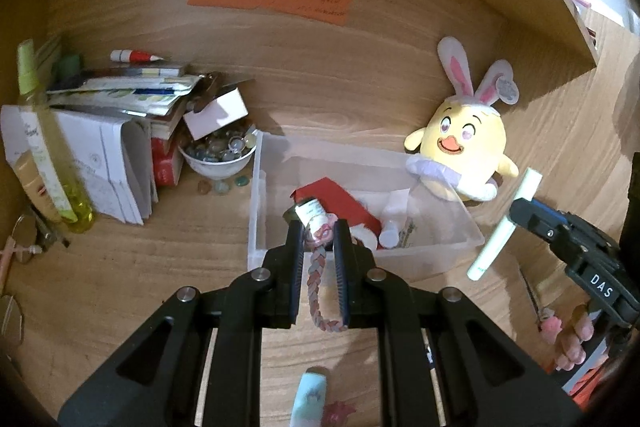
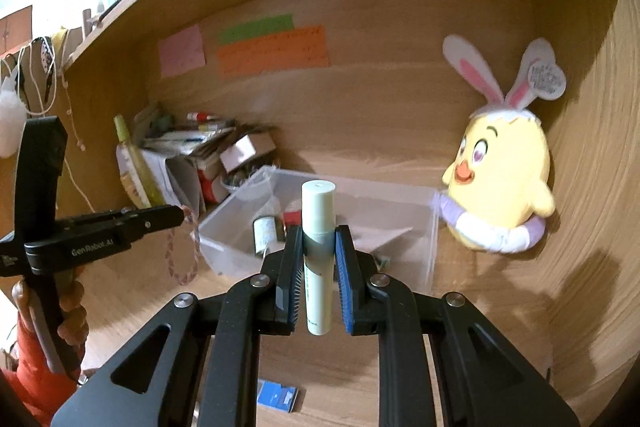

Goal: Organize objects
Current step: 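Carry the bracelet with the left tool while the right tool carries the green stick toward the box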

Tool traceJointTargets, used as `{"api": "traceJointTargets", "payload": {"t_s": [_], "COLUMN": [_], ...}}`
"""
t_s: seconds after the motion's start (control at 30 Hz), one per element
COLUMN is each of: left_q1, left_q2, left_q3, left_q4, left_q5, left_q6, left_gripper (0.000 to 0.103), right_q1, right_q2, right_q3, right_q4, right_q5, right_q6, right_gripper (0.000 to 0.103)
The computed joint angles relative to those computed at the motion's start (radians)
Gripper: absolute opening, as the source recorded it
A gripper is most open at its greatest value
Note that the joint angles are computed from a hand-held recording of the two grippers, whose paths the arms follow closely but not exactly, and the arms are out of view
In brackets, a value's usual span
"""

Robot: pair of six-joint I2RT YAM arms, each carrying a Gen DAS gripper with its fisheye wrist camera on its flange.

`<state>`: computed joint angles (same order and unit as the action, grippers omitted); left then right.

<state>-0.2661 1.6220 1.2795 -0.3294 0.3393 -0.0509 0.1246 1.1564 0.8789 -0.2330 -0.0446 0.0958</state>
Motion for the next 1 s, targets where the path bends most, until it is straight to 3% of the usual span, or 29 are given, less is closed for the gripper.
{"api": "traceJointTargets", "payload": {"t_s": [0.4,0.7,1.0], "left_q1": [-0.005,-0.015,-0.032], "left_q2": [0.097,0.255,0.343], "left_q3": [0.133,0.271,0.342], "left_q4": [-0.01,-0.045,-0.091], "left_q5": [-0.036,-0.109,-0.102], "left_q6": [-0.028,-0.065,-0.053], "left_gripper": [0.014,0.014,0.014], "right_q1": [-0.027,-0.054,-0.065], "right_q2": [0.079,0.191,0.262], "right_q3": [0.083,0.112,0.117], "right_q4": [0.031,0.061,0.068], "right_q5": [0.047,0.064,0.083], "right_q6": [-0.029,-0.031,-0.051], "right_gripper": [0.014,0.014,0.014]}}
